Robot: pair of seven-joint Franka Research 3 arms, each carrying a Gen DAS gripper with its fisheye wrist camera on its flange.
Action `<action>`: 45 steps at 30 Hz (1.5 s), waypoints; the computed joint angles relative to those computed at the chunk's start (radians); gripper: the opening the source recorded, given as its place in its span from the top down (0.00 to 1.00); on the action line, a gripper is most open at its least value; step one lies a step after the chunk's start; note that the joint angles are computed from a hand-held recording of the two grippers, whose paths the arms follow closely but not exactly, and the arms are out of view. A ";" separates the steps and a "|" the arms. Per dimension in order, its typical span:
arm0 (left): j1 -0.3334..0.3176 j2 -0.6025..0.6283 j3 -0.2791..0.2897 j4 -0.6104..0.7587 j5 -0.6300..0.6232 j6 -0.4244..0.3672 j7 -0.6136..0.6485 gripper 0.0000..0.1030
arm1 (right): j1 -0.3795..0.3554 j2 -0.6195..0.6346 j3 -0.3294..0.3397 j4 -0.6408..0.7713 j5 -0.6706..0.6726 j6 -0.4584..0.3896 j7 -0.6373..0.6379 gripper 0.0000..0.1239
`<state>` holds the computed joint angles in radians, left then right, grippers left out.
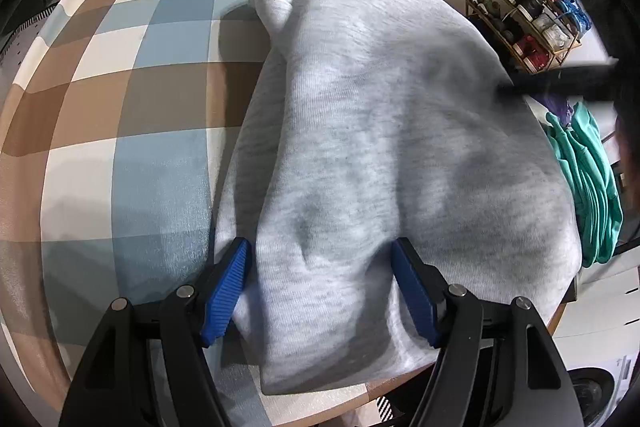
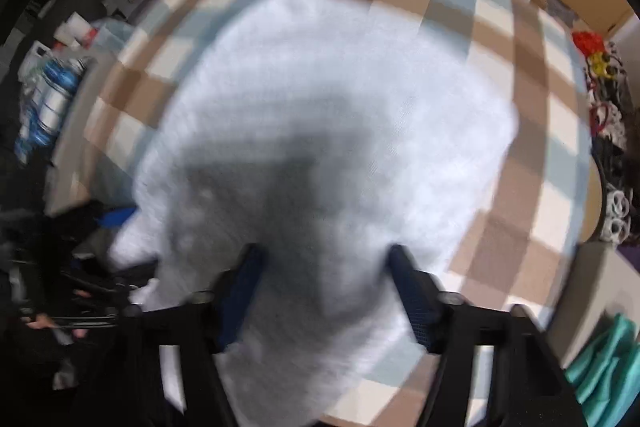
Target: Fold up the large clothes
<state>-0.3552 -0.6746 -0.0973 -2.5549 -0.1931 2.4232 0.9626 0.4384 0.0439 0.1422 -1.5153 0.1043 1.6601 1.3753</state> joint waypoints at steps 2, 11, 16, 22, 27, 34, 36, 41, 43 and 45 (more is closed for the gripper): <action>-0.002 0.000 0.002 0.000 -0.002 -0.001 0.001 0.34 | -0.010 0.004 -0.009 0.026 0.013 0.082 0.034 0.67; 0.002 0.003 -0.003 0.003 0.007 0.001 -0.003 0.33 | 0.066 0.192 -0.014 0.087 -0.160 0.154 0.098 1.00; -0.020 -0.011 0.036 -0.006 -0.038 -0.010 0.036 0.34 | 0.092 0.209 -0.023 0.076 -0.223 0.187 0.118 0.99; -0.013 -0.042 0.030 -0.029 -0.052 -0.010 0.054 0.34 | 0.032 0.066 0.000 0.077 0.025 0.059 -0.029 0.95; -0.018 -0.054 0.056 -0.046 -0.087 -0.004 0.073 0.34 | 0.029 -0.153 0.017 -0.089 0.128 -0.125 -0.181 0.88; -0.010 -0.070 0.055 -0.064 -0.107 0.018 0.049 0.34 | 0.032 -0.280 0.061 -0.311 0.079 -0.056 -0.224 0.90; -0.015 -0.078 0.063 -0.072 -0.119 0.032 0.053 0.34 | 0.037 -0.252 0.073 -0.312 0.051 -0.067 -0.218 0.97; -0.010 -0.081 0.055 -0.065 -0.105 0.018 0.048 0.34 | 0.088 -0.197 0.128 -0.317 -0.065 -0.048 -0.117 1.00; -0.012 -0.088 0.059 -0.069 -0.101 0.013 0.057 0.34 | 0.112 -0.193 0.140 -0.316 -0.105 -0.048 -0.097 1.00; -0.014 -0.096 0.065 -0.076 -0.107 0.015 0.061 0.34 | 0.124 -0.170 0.139 -0.257 -0.129 -0.105 -0.084 1.00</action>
